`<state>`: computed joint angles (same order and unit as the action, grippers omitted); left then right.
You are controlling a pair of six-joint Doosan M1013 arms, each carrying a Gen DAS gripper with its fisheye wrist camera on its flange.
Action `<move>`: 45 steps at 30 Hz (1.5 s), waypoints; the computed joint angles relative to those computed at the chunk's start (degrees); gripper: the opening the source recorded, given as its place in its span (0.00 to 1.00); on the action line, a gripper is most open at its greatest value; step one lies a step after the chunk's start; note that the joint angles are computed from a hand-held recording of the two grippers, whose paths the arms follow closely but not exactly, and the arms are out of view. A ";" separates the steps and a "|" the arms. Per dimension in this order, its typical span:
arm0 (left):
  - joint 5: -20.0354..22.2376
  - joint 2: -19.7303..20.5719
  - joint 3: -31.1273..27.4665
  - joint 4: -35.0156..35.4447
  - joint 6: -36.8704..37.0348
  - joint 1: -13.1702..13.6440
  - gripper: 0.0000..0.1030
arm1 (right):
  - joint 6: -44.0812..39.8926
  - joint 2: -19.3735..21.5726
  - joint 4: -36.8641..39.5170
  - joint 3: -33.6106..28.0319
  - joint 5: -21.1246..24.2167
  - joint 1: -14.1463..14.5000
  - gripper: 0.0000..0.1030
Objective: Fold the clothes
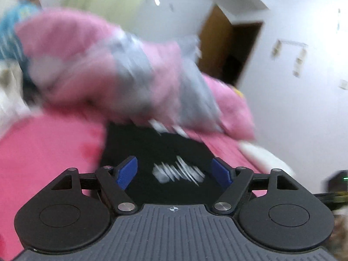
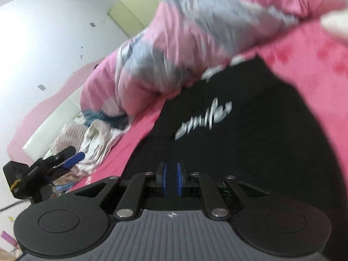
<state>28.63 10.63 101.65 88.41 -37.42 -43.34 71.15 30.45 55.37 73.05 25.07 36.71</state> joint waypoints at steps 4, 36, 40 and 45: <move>-4.62 1.05 0.19 -14.32 8.43 -1.40 0.74 | -3.42 0.29 5.51 3.10 2.80 -0.10 0.10; 9.60 2.33 1.76 -21.20 10.76 -7.63 0.72 | -23.58 3.78 11.26 1.77 23.20 2.22 0.10; 7.63 3.57 0.45 -18.43 10.80 -6.20 0.72 | -30.79 0.37 27.40 7.60 11.00 0.07 0.10; 5.07 5.30 -0.52 -15.44 7.68 -5.28 0.72 | -21.34 -0.55 32.10 10.41 -3.82 -0.69 0.09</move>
